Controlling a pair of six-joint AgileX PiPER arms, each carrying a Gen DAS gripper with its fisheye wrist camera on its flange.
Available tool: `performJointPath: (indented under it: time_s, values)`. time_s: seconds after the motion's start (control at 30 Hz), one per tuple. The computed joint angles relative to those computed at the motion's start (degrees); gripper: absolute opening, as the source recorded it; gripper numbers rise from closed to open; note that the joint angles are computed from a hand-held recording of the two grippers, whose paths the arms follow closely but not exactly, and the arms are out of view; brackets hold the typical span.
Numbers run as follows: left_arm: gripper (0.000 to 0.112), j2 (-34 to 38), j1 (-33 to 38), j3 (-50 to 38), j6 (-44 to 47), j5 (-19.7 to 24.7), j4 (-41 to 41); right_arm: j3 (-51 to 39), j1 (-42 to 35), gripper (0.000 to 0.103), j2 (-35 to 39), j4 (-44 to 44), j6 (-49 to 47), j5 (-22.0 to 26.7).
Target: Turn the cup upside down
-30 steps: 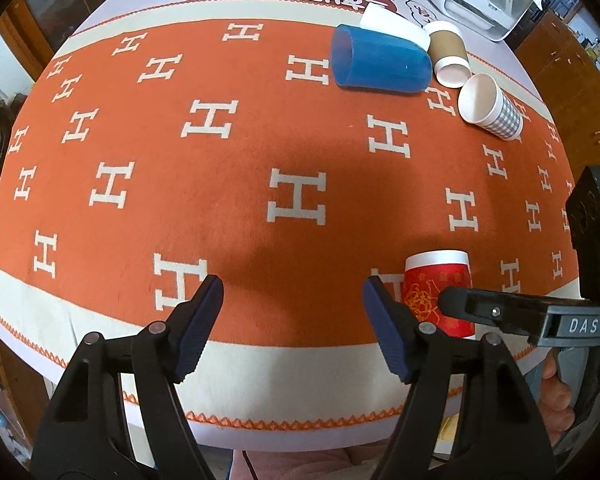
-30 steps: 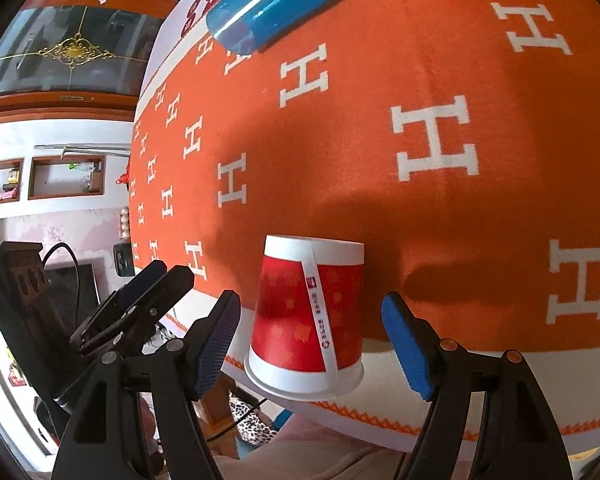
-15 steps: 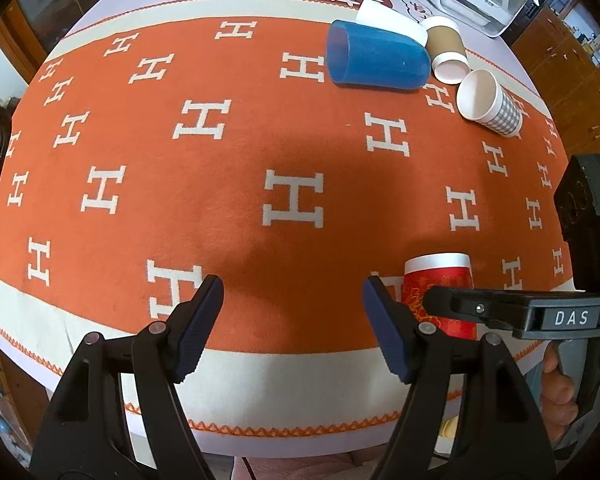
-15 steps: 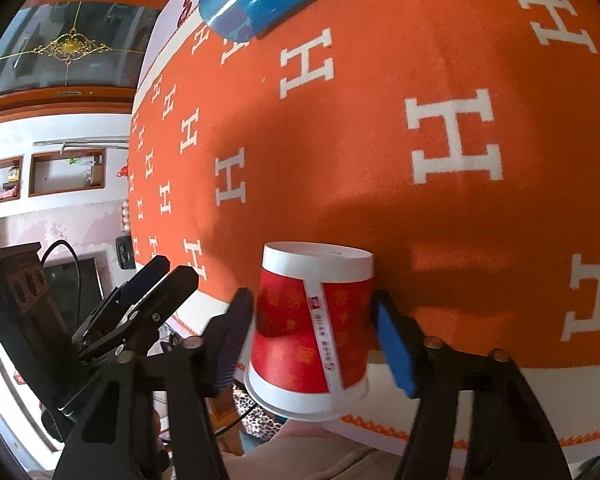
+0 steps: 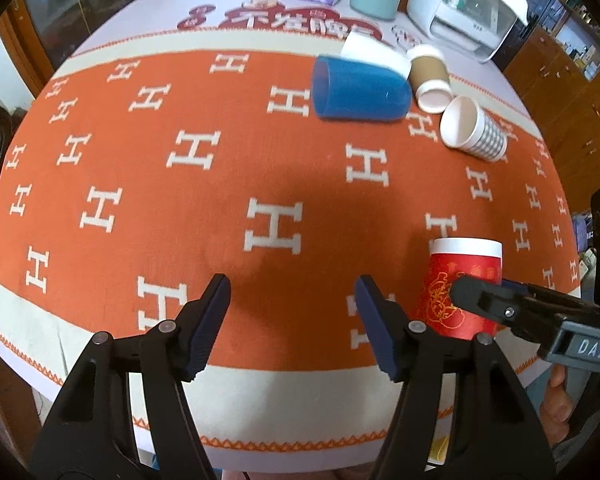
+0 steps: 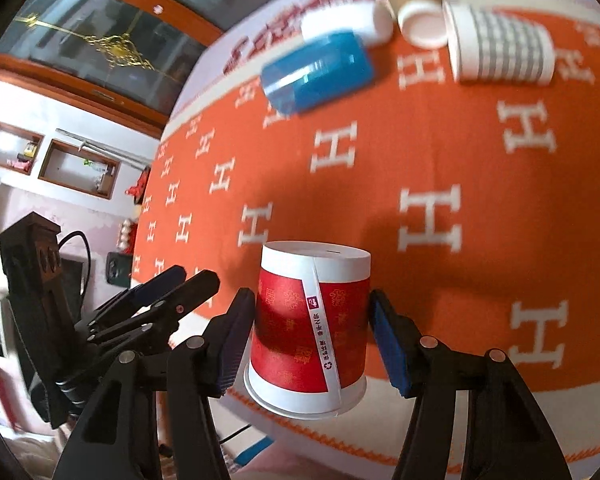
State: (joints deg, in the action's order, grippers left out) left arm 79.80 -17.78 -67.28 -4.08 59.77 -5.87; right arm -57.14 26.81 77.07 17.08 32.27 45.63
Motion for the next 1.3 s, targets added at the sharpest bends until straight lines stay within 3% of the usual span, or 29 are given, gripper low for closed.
performJointPath:
  time_s: [0.23, 0.4, 0.57, 0.7, 0.93, 1.3]
  values:
    - [0.057, -1.74, -1.49, 1.34, -1.60, -2.24, 0.29, 2.81, 9.79, 0.059, -2.79, -24.40, 15.67, -5.62]
    - [0.057, -2.73, -1.88, 3.15, -3.38, -3.29, 0.17, 7.20, 17.67, 0.059, -2.72, -44.40, 32.30, -9.50]
    - [0.057, -6.14, -2.12, 7.52, -3.37, -7.29, -0.30, 12.23, 25.49, 0.059, -3.79, -58.55, 46.54, -8.92]
    - [0.057, -7.16, -3.66, 8.98, -4.75, -7.83, 2.33, 14.10, 31.63, 0.059, -4.89, -62.73, 50.94, -5.70]
    - [0.057, -7.82, -1.74, 10.65, -3.57, -6.94, -1.86, 14.59, 39.87, 0.059, -4.65, -65.54, 55.86, 0.74]
    - [0.057, -10.34, -1.25, 13.69, -2.50, -7.36, -1.81, 13.07, 43.34, 0.060, -2.52, -65.28, 55.51, 3.77]
